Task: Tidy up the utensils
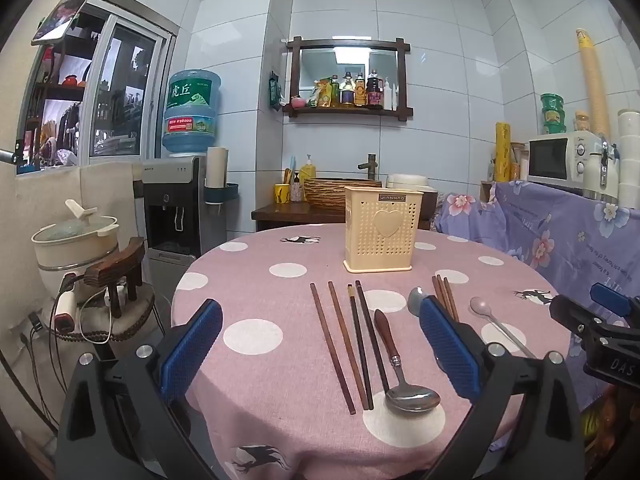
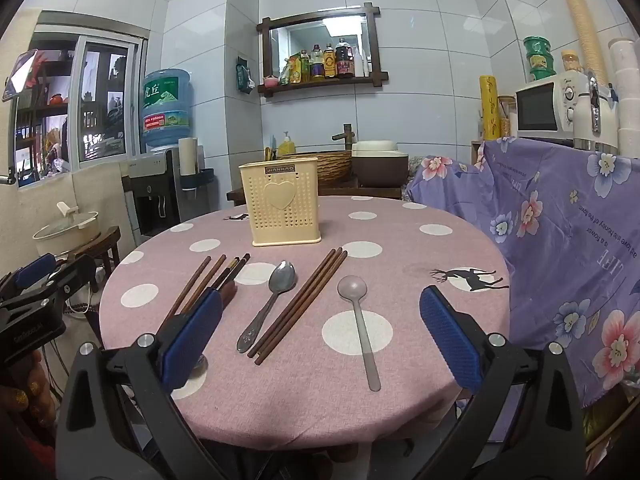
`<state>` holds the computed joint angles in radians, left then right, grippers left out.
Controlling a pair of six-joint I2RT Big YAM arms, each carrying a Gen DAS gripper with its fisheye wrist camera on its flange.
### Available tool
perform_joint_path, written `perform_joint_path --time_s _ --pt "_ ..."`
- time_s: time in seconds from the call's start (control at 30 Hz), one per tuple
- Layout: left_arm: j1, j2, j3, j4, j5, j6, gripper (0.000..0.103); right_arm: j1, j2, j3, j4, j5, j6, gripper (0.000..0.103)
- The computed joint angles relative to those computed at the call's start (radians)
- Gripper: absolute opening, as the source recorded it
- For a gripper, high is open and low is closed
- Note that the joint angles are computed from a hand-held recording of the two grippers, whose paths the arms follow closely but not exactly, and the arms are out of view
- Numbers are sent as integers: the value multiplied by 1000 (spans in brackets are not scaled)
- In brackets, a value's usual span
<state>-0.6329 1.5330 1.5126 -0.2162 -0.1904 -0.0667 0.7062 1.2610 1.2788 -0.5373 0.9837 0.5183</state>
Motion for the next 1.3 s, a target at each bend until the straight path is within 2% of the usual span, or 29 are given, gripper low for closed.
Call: perform_joint_path --time_s 1.3 --pt "0 0 0 -4 -2 3 98 7 23 6 6 3 11 98"
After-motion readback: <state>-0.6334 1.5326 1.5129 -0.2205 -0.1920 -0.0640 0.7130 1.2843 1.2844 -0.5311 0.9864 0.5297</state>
